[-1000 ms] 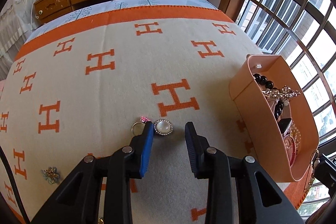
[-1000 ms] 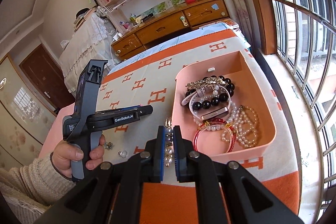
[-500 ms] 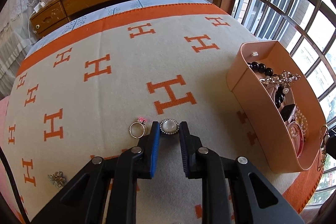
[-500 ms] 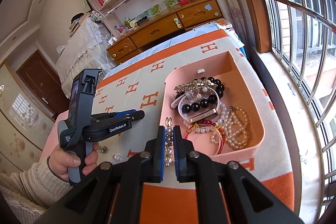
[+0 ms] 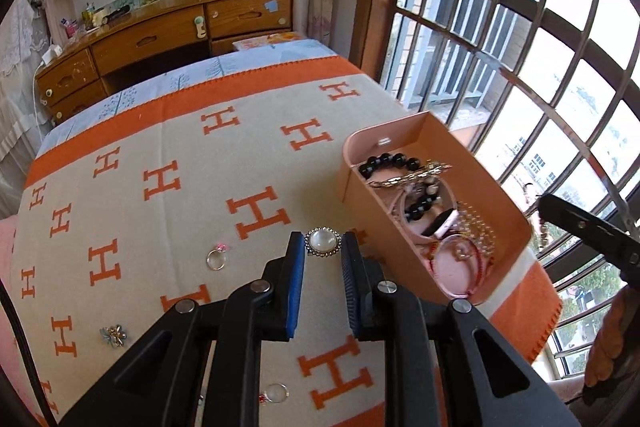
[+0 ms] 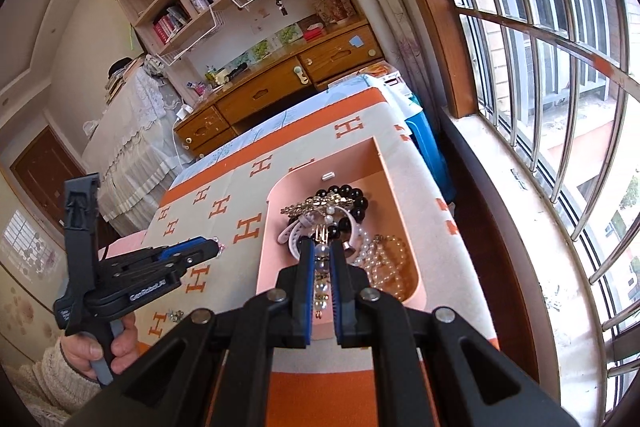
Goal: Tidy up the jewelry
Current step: 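Carry the pearl ring into the pink box and release while the right tool drops the hairpin there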
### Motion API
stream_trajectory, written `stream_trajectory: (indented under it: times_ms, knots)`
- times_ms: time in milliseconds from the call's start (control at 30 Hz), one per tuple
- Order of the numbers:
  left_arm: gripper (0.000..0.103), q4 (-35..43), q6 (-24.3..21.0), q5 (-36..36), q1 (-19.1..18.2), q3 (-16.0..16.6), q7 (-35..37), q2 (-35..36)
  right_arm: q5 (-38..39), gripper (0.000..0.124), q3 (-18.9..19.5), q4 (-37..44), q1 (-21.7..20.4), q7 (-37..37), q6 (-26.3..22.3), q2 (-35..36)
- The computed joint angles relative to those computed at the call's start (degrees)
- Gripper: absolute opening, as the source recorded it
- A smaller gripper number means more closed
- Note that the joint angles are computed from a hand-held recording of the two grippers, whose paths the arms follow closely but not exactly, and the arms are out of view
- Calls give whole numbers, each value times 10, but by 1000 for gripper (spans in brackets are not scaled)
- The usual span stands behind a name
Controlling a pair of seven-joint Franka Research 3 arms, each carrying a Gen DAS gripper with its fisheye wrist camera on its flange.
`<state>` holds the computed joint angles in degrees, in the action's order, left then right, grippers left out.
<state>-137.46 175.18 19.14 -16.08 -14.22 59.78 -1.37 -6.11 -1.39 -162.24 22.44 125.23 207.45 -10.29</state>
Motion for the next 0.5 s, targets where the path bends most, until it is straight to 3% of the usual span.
stream_trajectory:
  times_ms: [100,167,267,400,500]
  knots:
    - [16,3,7,-195,-48,6,184,-8,1,7,-4,3,0,12,-5,2]
    - [16,17,5,-283,-70,6,269,-4,11,7,0,8,-2,13,-6,8]
    - [16,38,4,-307,-74,-10,302,11,50,7,20,15,-12,-7,-6,17]
    - [17,63,-8,-315,-66,-33,323,35,0,8,-5,21,-8,39,-5,25]
    - [19,71,-18,-275,-59,-38,286,47,-65,8,-31,24,-5,96,-9,26]
